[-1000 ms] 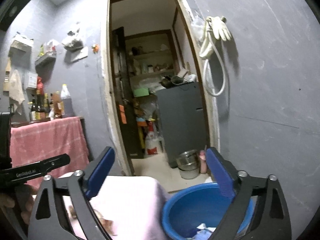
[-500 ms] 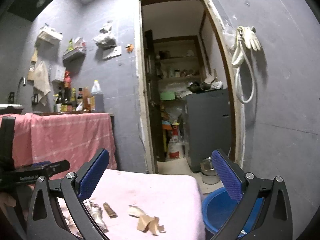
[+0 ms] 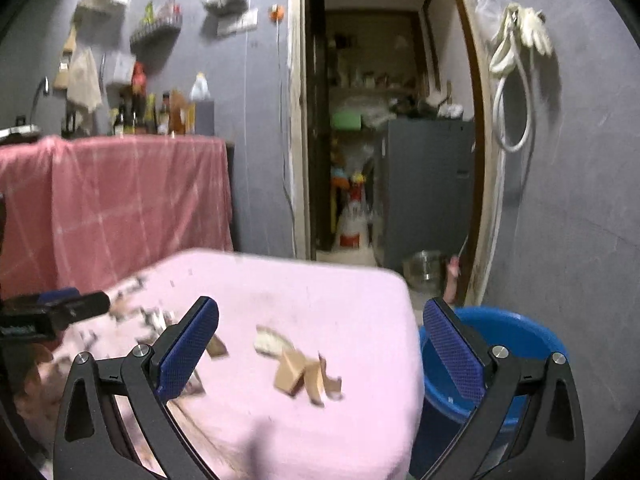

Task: Collect trash
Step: 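Move both open tools back over the remaining trash on the table, then grasp the silver ribbon wrapper with the left tool while the right tool grasps the cardboard scrap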

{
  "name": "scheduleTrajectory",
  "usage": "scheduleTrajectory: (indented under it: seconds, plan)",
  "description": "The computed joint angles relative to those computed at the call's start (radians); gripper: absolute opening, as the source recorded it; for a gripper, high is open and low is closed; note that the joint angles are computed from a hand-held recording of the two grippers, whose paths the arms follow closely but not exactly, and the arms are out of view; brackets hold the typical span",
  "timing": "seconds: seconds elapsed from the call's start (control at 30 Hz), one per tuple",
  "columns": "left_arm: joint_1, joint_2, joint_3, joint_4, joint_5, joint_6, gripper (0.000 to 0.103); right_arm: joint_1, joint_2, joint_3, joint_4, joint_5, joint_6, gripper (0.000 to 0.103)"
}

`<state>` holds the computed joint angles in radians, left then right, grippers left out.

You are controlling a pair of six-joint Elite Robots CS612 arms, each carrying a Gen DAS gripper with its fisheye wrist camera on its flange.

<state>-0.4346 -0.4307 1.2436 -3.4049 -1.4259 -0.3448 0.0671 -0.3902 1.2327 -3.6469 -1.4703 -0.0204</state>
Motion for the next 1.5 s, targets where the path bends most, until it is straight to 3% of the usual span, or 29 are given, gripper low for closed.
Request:
scheduleTrajectory:
  seconds: [0.2, 0.4, 0.73, 0.83, 1.13, 1.37, 1.5]
  plan:
    - [0.001, 0.005, -0.029, 0.104, -0.057, -0.003, 0.099, -0.008, -0.002, 0.001, 0.118, 0.006, 0.002, 0.103]
    - [0.003, 0.021, -0.067, 0.157, -0.115, -0.007, 0.095, -0.022, -0.003, 0.000, 0.164, 0.049, 0.012, 0.102]
    - [0.007, 0.047, -0.152, 0.290, -0.213, 0.017, 0.061, -0.027, 0.012, -0.046, 0.294, 0.099, -0.020, 0.087]
    - [0.009, 0.054, -0.172, 0.321, -0.234, 0.011, 0.055, -0.028, 0.017, -0.058, 0.320, 0.110, -0.026, 0.082]
    - [0.007, 0.061, -0.208, 0.386, -0.203, 0.018, 0.037, -0.025, 0.031, -0.096, 0.405, 0.130, -0.059, 0.064]
    - [0.010, 0.061, -0.208, 0.398, -0.209, 0.020, 0.027, -0.022, 0.036, -0.105, 0.417, 0.125, -0.053, 0.063]
    - [0.012, 0.059, -0.208, 0.407, -0.213, 0.017, 0.023, -0.021, 0.039, -0.107, 0.411, 0.129, -0.056, 0.049]
